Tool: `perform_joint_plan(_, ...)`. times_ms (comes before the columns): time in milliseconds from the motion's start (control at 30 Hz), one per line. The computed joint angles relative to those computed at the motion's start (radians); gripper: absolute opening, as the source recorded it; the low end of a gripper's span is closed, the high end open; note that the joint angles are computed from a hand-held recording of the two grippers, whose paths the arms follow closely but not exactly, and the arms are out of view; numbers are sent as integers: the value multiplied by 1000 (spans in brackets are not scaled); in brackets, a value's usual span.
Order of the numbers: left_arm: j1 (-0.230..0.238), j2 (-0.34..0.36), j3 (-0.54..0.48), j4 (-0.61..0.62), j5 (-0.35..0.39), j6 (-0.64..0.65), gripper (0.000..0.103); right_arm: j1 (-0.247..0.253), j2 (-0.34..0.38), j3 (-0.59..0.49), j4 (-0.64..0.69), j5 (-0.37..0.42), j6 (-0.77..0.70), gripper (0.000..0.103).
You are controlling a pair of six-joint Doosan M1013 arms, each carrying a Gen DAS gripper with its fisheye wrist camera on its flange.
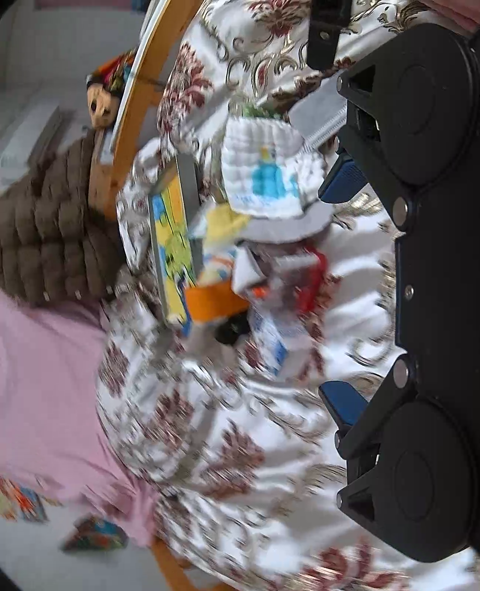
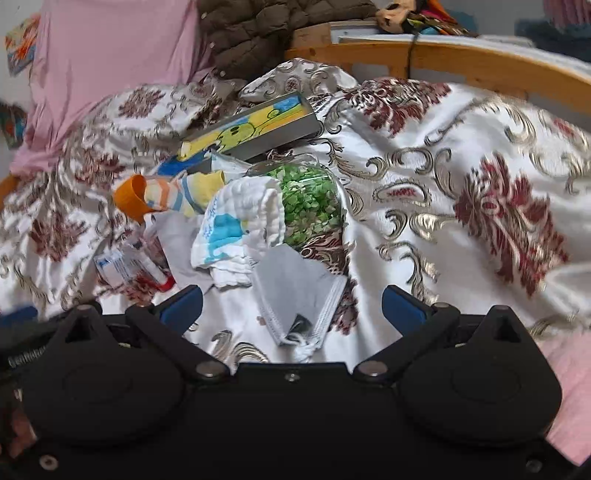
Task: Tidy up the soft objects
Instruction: 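Move left tool toward white muslin cloth while right tool approaches grey face mask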
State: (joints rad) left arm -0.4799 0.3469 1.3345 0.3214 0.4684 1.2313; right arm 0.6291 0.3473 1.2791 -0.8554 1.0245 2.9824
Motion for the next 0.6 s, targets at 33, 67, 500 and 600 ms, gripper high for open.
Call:
perform_joint_plan(33,3,6,-9,-37,-16,61,102,-3,4,-9,9,4,-38,102)
perform_joint_plan(67,6,10,-16,-69,-29,110,102,-7,10,-23,22,10,-78,102)
perform_joint_plan(500,41,175,-259,-800,71,978,100,-141,48,-119,380,-52,-461,78)
perform_joint_plan(600,43,228,-346,-855,176,1033,98,-159,58,-124,420,-58,-482,75)
